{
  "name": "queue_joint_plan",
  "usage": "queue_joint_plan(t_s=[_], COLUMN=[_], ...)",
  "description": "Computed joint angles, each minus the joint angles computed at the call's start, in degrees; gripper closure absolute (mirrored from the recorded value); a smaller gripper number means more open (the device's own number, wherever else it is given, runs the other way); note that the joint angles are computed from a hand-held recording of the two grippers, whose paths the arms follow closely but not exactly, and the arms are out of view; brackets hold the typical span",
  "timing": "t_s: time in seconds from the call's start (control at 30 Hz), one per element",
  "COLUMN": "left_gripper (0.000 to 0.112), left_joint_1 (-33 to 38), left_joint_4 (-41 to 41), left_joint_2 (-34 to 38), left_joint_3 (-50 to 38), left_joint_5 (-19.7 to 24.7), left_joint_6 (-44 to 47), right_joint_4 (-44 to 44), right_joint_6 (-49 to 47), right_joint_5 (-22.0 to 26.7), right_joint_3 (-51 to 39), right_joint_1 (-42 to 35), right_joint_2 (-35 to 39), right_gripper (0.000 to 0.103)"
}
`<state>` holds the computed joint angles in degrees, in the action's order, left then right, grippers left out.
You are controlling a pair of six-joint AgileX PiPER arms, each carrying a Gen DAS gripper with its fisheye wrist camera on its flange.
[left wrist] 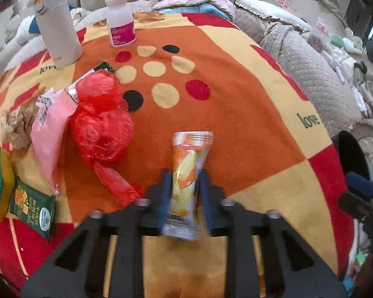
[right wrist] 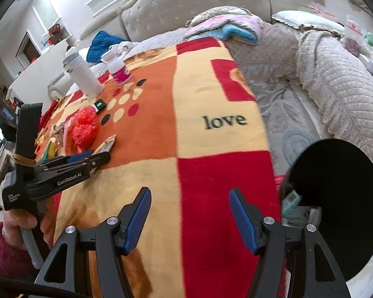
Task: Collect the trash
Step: 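Grasp the orange snack bar with left tool while right tool grasps red plastic bag, then carry the snack bar and red bag with both tools over the bin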
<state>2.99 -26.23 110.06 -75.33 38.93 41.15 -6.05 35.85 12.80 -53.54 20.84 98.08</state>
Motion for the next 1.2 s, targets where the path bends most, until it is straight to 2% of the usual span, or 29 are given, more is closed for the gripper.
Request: queue_joint_plan(t_s=[0.1, 0.3, 0.47, 0.7, 0.77, 0.83, 0.87, 0.9, 0.93, 1.03, 1.2], left_gripper=[0.098, 0.098, 0.099, 0.099, 0.099, 0.099, 0.099, 0.099, 0.099, 0.099, 0.099], left_joint_1=[2.62, 10.11, 16.44, 22.41, 23.42, 24.1, 24.28, 24.28, 24.31, 24.08, 23.25], left_joint_4=[-3.01, -7.74, -7.17, -6.6, -6.92, -7.28, -7.43, -7.48, -7.5, -7.75, -9.26], left_joint_2=[-0.66, -5.87, -5.04, -1.15, -0.4, 0.05, 0.17, 0.27, 0.34, 0.04, -1.5], left_joint_3=[-0.9, 1.27, -1.85, -6.97, -7.71, -7.96, -7.83, -7.72, -7.63, -6.93, -4.77], left_joint_5=[4.66, 9.72, 12.55, 14.15, 14.46, 14.65, 14.6, 14.68, 14.87, 14.95, 14.78], left_joint_6=[2.06, 9.8, 11.23, 11.26, 11.54, 11.88, 12.19, 12.26, 12.34, 12.49, 13.21], right_joint_4=[3.08, 13.34, 24.06, 26.56, 26.94, 23.58, 20.35, 19.42, 20.4, 19.54, 20.79], right_joint_6=[-3.24, -14.27, -25.8, -30.03, -30.14, -27.31, -24.52, -23.77, -24.4, -23.19, -24.41], right_joint_5=[0.49, 2.18, 4.63, 11.96, 15.26, 19.51, 22.17, 24.43, 25.67, 23.85, 15.55], right_joint_3=[-3.39, -12.63, -24.41, -46.39, -54.34, -63.11, -67.9, -72.23, -74.59, -71.66, -51.62], right_joint_1=[1.11, 3.07, 4.69, 6.51, 6.76, 7.25, 7.73, 7.9, 7.76, 8.19, 7.58], right_joint_2=[2.65, 9.78, 17.82, 30.18, 34.62, 39.52, 42.19, 44.76, 46.21, 44.56, 32.82], right_gripper=[0.04, 0.04, 0.04, 0.04, 0.04, 0.041, 0.042, 0.056, 0.063, 0.067, 0.067])
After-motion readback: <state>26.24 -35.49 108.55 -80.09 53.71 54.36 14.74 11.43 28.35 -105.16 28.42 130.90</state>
